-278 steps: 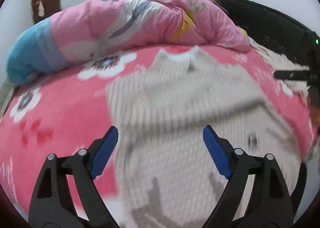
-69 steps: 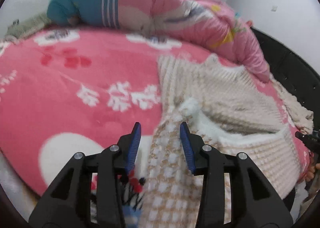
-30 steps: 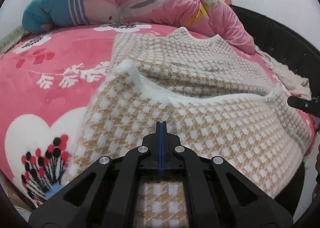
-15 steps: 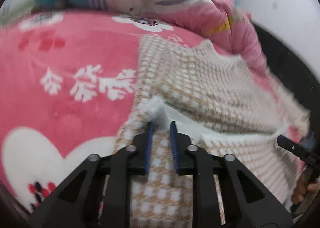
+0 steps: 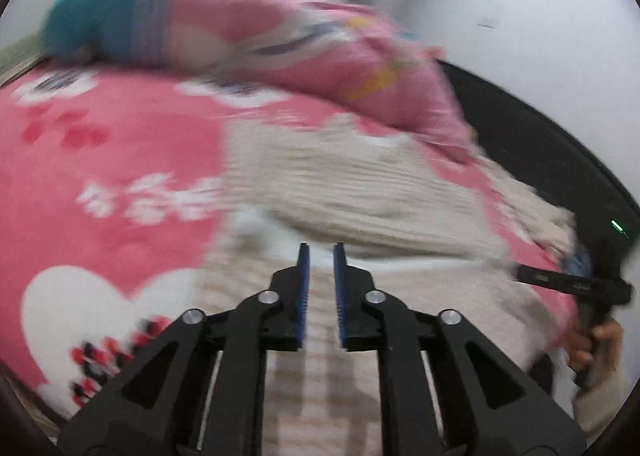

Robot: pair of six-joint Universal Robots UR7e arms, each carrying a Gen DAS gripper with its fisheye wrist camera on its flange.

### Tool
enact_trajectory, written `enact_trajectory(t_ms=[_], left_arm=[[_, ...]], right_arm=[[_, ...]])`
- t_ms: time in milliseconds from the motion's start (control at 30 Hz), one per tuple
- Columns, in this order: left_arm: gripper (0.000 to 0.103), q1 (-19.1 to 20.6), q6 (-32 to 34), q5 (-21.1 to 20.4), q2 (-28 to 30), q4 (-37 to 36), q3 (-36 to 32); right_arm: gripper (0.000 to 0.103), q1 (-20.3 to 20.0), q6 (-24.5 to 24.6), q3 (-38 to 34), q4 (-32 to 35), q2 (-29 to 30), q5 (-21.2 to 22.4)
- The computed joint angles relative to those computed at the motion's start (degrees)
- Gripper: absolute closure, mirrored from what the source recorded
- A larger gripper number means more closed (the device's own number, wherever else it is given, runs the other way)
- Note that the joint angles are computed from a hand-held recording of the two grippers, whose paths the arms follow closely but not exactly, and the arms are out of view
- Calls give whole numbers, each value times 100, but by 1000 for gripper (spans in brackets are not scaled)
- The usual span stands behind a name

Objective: Fold large clothes

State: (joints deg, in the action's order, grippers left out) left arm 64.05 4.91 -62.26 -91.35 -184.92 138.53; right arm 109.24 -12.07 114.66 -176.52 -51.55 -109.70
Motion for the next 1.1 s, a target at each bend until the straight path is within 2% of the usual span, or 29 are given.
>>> enact_trajectory(t_ms=[67,100,133,167,200,233,300,367,400,433,467,533,567,633,700,767,800,867,900,933,1000,1033,1100], left_arm=[[88,-147,99,-237,0,214,115],[88,-281,77,-144,97,333,219],[88,-363,22,62,212,433,245],[87,-424,-67,508,470,681,240],[88,-392,-116,770,677,767,214],[89,-296,-97,792,820,695,200],[91,-97,-196,391,704,632,173],[92,-227,-304,469,439,719,207],[92,-396,-107,585,290,576,324],[90,-470,109,477,152,515,392],[88,-545,297,171,-62,539,495],[86,-630,390,-159,-213,667,613],[84,-703,361,-83,-120,751,663],[78,-791,97,521,344,889,642],[78,-631,-42,670,837,588,631],[78,-705,-190,661,683,638,673],[78,-841,-314,675,433,813,715],[80,-1046,-164,674,110,734,918],[78,-1219,2,669,-97,703,1083],[72,-1287,143,660,-168,685,1184],[62,-1386,127,928,9,826,1254],[61,-1331,46,1144,276,895,1214],[61,-1165,53,1131,605,608,1174]], right_arm=[[57,140,-350,-18,178,124,122],[50,223,-546,-86,189,319,22],[49,257,-642,-186,256,511,-227],[46,284,-669,-213,250,685,-543],[37,248,-756,-205,118,816,-702],[36,157,-812,-206,24,895,-644],[36,192,-617,-241,239,763,-580],[36,327,-548,-169,255,588,-720],[36,404,-621,-61,167,468,-721],[36,464,-761,104,74,300,-560],[36,495,-847,253,13,185,-461],[36,582,-931,401,3,172,-577],[36,591,-927,400,28,239,-719],[36,445,-688,349,95,577,-1023],[32,444,-850,294,-256,892,-1244],[32,613,-833,270,-218,858,-1456],[32,681,-732,299,-150,740,-1454],[32,803,-649,450,-235,524,-1438],[32,831,-675,504,-320,486,-1456],[32,866,-717,544,-434,499,-1603],[32,845,-787,498,-519,679,-1988],[32,704,-776,499,-540,793,-1957],[29,559,-768,623,-729,806,-1855]])
